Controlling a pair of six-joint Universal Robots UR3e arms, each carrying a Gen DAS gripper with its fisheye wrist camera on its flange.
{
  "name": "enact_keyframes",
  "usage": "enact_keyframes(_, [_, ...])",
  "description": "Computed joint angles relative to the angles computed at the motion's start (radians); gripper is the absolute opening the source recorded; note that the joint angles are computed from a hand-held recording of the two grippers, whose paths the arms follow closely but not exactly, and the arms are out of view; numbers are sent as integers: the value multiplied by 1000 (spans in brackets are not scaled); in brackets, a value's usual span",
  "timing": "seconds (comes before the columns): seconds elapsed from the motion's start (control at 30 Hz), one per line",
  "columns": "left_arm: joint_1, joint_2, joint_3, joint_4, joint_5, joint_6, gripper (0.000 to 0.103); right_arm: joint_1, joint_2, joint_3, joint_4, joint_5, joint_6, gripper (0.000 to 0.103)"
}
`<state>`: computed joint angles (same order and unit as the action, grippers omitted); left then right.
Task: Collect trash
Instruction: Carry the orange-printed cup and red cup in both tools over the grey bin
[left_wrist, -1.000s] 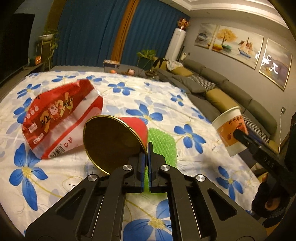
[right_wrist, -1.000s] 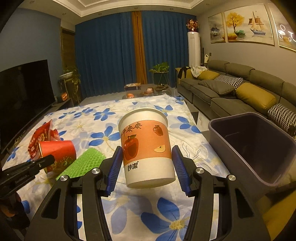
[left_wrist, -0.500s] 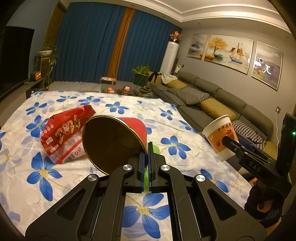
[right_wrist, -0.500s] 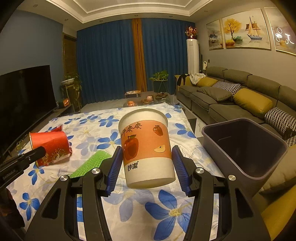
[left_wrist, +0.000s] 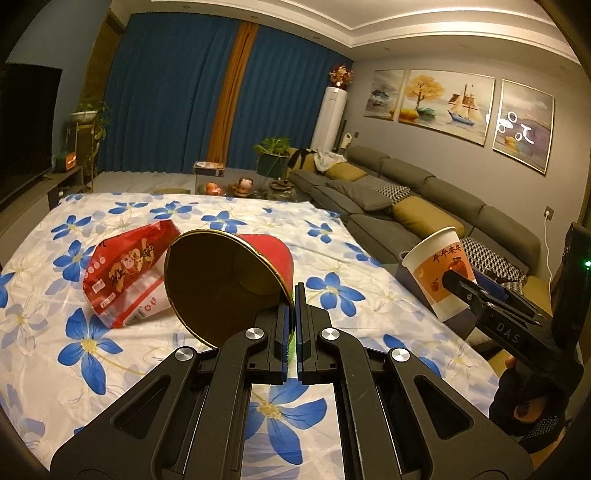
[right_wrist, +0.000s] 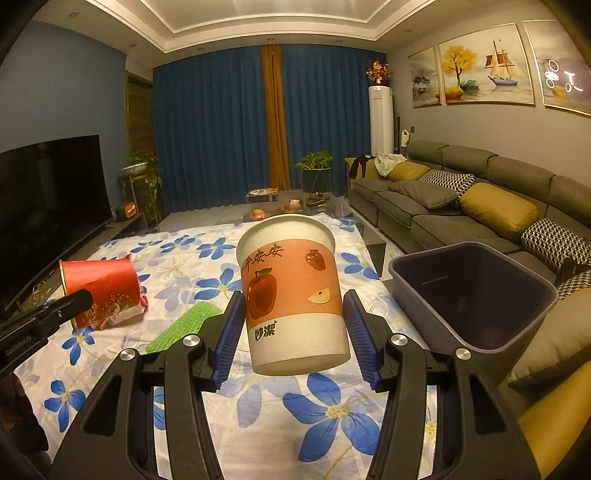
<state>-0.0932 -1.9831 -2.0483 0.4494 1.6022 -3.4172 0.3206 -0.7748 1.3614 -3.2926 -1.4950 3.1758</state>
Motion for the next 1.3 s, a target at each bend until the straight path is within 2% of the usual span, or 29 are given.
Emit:
enact_keyframes(0.73, [-81, -96, 204, -116, 8, 38, 2, -34, -8, 16, -18, -3, 16, 54])
enact_keyframes(1.3, [-148, -228, 453, -241, -8, 71, 2, -63, -2, 18, -27, -33, 33, 54])
